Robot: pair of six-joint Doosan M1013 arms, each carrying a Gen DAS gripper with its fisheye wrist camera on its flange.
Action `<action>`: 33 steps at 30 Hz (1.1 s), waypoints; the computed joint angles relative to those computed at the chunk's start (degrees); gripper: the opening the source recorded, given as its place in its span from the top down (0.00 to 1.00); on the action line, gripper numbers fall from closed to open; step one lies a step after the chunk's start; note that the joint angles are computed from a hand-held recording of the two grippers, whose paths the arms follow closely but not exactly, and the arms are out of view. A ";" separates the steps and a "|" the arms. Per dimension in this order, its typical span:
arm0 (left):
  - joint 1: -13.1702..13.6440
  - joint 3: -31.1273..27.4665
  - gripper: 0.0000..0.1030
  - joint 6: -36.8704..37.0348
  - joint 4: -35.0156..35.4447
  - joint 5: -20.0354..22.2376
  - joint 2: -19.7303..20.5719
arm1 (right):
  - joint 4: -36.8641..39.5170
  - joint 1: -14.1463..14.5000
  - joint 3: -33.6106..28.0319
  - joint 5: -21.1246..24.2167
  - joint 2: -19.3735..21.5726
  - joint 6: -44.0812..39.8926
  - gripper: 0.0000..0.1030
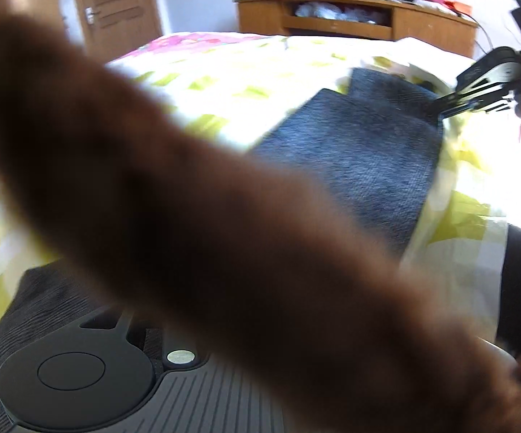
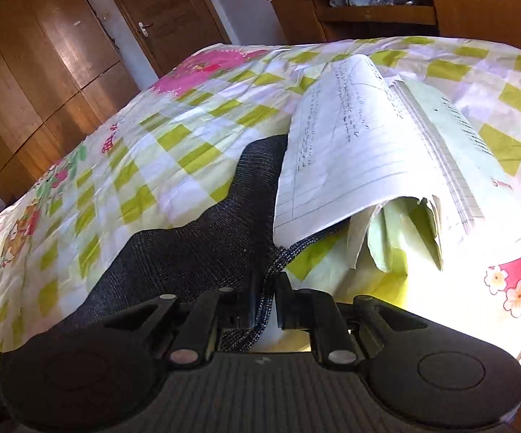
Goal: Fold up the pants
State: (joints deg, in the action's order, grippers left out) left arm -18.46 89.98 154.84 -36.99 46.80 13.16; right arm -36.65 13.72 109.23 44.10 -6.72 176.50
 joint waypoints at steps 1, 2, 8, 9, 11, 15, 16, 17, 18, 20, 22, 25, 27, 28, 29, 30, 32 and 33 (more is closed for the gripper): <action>0.44 0.02 0.62 -0.14 -0.37 0.10 -0.08 | 1.40 -0.34 -0.06 -1.06 0.04 -1.89 0.56; 0.77 0.23 0.62 -0.04 -0.71 -0.19 -0.29 | 1.80 -0.32 -0.26 -1.25 0.27 -2.69 0.55; 0.98 2.24 0.61 0.42 0.03 -2.90 -1.63 | 4.65 -1.35 0.60 -4.09 1.49 2.06 0.51; 1.00 2.45 0.61 0.55 -0.18 -3.10 -1.73 | 4.29 -1.25 0.91 -4.13 1.41 3.43 0.51; 1.22 2.49 0.61 0.52 -1.02 -3.06 -1.82 | 3.18 -0.93 1.84 -5.40 0.68 6.11 0.51; 1.07 2.52 0.61 0.47 -1.91 -3.17 -1.81 | -0.08 -0.63 4.15 -8.21 -0.70 11.92 0.51; 0.89 2.43 0.61 0.45 -1.87 -3.09 -1.70 | -1.07 -0.88 4.96 -9.68 -1.01 14.15 0.51; 0.68 2.32 0.61 0.41 -1.79 -3.02 -1.59 | -1.31 -1.24 5.45 -10.83 -1.12 15.91 0.51; 0.42 2.19 0.61 0.28 -1.54 -2.94 -1.46 | -2.63 -1.50 6.07 -12.23 -1.31 18.49 0.51; -0.17 1.78 0.61 -0.24 -0.55 -2.67 -1.18 | -6.28 -2.01 7.12 -15.02 -1.53 22.79 0.51; -0.73 1.30 0.61 -1.19 0.57 -2.37 -0.85 | -9.23 -2.38 7.30 -15.84 -1.23 25.79 0.51; -1.48 0.81 0.61 -2.22 2.65 -2.29 -0.66 | -16.35 -1.56 7.30 -15.44 -1.37 30.49 0.51; -1.75 0.53 0.61 -2.71 3.56 -1.97 -0.58 | -18.77 -0.69 6.11 -10.67 -0.31 28.42 0.51; -1.90 0.45 0.61 -2.81 4.02 -1.99 -0.53 | -17.81 -1.22 5.52 -9.46 0.52 26.34 0.51; -2.06 0.44 0.61 -2.96 4.42 -2.22 -0.50 | -14.84 -2.50 5.23 -10.79 1.09 24.14 0.51; -2.24 0.44 0.61 -3.31 4.77 -2.51 -0.47 | -10.70 -3.97 5.02 -12.89 1.56 22.40 0.57; -2.49 0.39 0.61 -4.17 4.91 -3.02 -0.47 | -6.72 -5.40 4.79 -17.32 1.76 21.84 0.77; -2.51 0.61 0.61 -4.17 4.25 -3.72 -0.66 | -8.69 -5.42 4.78 -19.34 1.39 23.77 0.77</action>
